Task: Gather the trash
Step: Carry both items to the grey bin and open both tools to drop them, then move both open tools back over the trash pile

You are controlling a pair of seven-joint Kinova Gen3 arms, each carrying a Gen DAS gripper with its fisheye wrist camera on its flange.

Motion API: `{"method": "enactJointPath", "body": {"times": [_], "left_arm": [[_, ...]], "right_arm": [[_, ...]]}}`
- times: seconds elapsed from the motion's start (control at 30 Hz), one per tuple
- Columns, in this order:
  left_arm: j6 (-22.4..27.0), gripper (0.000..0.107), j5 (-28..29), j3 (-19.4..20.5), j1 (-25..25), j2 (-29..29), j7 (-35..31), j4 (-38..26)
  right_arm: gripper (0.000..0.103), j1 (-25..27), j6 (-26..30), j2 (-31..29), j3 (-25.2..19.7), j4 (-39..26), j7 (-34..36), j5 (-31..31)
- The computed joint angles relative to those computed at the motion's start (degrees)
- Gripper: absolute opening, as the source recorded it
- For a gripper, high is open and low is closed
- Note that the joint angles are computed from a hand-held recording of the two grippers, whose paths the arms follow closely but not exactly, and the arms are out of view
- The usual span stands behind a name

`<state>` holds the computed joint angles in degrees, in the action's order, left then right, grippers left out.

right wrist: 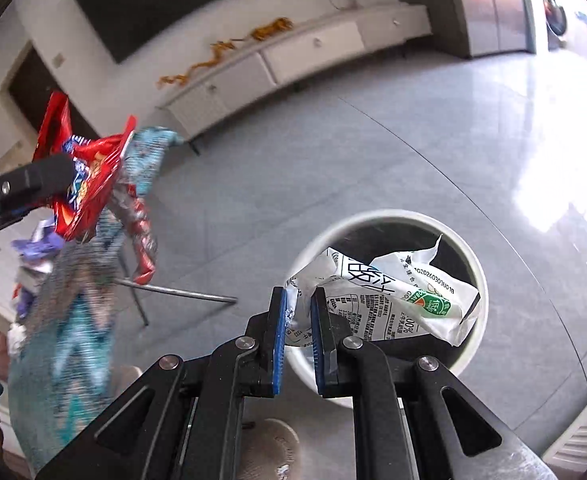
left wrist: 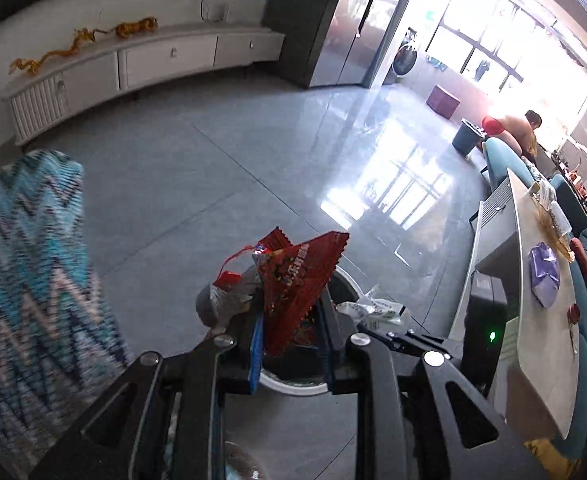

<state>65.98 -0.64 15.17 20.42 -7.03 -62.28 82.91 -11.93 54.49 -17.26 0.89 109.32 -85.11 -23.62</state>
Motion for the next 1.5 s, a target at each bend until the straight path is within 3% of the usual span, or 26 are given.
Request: {"method": "enactJointPath", "body": {"times": [0.07,0.13,0.3,0.43,0.77,0.9,1.13,1.5], "left_arm": [[-1.48,0.026,-0.25,0.36,0.18,2.49,1.18,-0.06],[-3.23,0.035,1.43,-0.48,0.51,4.34,0.94,0.39],[-6.67,0.049,8.86,-3.47,-0.30,5.72,-2.09,3.70],[-7.14,0.049,12.94,-4.87,-1.78,4.33,-5.15,5.75],[-5.56,0.049,8.94,-3.35,-3.40,-3.76,-3.90,6.00],[-2.75,0.049,5.99,-2.08,-4.42,-8.80,-2.86,4.46],[7.50,0.049,3.82,-3.12,-7.80,-18.21,-5.39,-0.40],[22.99,0.049,0.06,-16.50,-13.95,-33.57,-19.16,-8.47]], "right_arm": [[0.013,0.30,-1.09,1.47,0.52,0.74,0.41,-0.04],[0.015,0.81,-1.81,3.15,1.30,1.42,0.95,-0.65],[0.018,2.43,-3.46,5.81,0.15,2.69,0.25,0.46],[0.036,3.00,-4.11,7.06,-0.56,2.66,-0.82,1.25],[0.042,2.28,-2.26,2.25,-2.43,1.54,-5.44,3.95],[0.042,1.55,-0.33,-1.24,-3.60,-1.47,-8.87,5.60],[0.045,-0.45,2.57,-7.07,-8.33,-9.01,-16.33,8.31],[0.048,-1.07,7.18,-9.44,-25.18,-26.34,-29.93,16.07]]}}
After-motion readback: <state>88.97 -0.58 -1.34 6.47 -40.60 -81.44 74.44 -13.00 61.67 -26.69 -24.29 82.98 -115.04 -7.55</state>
